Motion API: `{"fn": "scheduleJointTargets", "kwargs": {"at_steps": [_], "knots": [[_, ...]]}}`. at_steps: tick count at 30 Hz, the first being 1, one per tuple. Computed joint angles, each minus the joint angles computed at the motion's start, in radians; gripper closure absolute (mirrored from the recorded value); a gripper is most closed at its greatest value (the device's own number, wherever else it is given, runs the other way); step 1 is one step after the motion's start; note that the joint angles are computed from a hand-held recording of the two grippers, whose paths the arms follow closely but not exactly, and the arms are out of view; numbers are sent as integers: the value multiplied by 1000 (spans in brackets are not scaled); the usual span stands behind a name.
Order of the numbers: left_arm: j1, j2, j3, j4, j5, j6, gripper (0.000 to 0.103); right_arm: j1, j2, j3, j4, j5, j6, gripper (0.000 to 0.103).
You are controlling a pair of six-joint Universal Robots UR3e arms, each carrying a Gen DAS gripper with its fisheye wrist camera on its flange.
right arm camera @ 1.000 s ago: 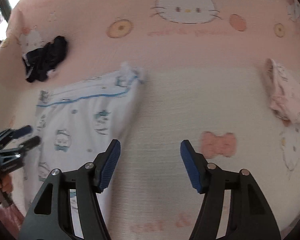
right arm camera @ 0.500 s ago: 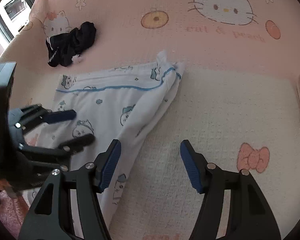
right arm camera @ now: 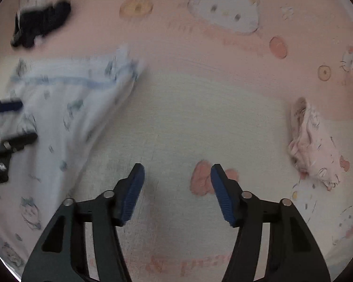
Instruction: Fold clothes
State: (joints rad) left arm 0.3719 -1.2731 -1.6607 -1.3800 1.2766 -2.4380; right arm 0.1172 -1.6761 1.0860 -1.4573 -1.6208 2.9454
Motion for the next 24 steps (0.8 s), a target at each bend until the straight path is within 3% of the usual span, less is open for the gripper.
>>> {"fn": "scheduleJointTargets", "kwargs": {"at_steps": [3, 7, 12, 14, 17, 20, 23, 24], "knots": [[106, 28, -6, 18, -83, 17, 33, 4, 83, -105, -25, 161, 43, 43], [178, -59, 72, -39, -89, 21, 41, -5, 222, -232, -23, 323, 50, 44], [214, -200, 135, 25, -50, 87, 60, -59, 295, -175, -102, 270, 56, 50], [242, -206, 155, 59, -31, 71, 60, -117, 278, -168, -118, 279, 66, 45], [352, -232, 234, -81, -179, 66, 60, -144, 283, -198, -107, 300, 80, 45], [259, -249, 164, 90, -11, 58, 59, -115, 334, -273, -96, 265, 68, 45], [289, -289, 215, 64, -35, 7, 57, -91, 453, -429, 6, 179, 38, 44], [308, -285, 217, 87, -38, -29, 57, -109, 463, -444, 5, 203, 68, 44]]}}
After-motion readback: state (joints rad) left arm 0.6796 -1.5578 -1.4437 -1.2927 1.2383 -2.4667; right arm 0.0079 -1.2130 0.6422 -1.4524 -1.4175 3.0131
